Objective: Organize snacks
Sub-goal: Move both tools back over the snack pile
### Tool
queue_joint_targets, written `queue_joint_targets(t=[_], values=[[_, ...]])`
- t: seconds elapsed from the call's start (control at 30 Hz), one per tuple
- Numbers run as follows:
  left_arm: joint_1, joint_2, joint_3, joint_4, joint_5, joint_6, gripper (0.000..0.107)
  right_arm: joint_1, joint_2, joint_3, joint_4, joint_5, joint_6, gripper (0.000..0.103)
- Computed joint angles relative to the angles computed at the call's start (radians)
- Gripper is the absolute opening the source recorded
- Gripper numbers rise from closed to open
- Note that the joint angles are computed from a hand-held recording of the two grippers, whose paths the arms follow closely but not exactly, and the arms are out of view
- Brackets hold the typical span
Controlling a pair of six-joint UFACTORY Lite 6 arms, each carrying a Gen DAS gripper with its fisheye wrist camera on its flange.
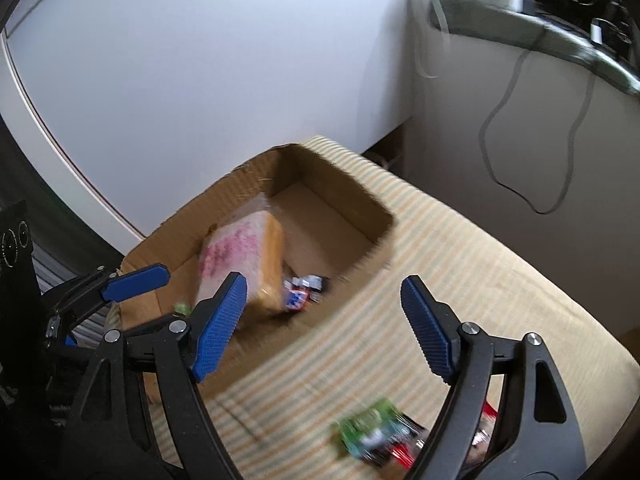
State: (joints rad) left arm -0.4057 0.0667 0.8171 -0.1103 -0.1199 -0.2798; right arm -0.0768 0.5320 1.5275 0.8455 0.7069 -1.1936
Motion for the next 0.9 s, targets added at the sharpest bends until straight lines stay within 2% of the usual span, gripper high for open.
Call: queue_joint_targets(t=[0.27,0.5,0.6,0.77,0.9], values=[[-0.145,-0.024,-0.026,-0.408,-0.049,0.394,0.057,-0.22,-0.19,-0.221,0.164,0.058,-0.238,0.082],[-0.262,0.058,0.005,-0.318,-0.075,0.273,0.051,-0.465,-0.355,-0.466,0.283,0.09,-0.523,0.082],[-0.289,0.119,0.034,-0.29,-0.084,0.232,0.05,-0.537,-0.392,-0.552,0.303,0.049,-0.626,0.082],[-0.322,0.202,0.079,-0.251,-0.087,0.172,0.045,-0.657,-0.365,-0.609,0.286,0.036,-0.737,0.082],[-0.338,0.251,0.116,-0.298,-0.081,0.222,0.039,-0.731,-0.317,-0.631,0.267,0.018,-0.813,0.082]])
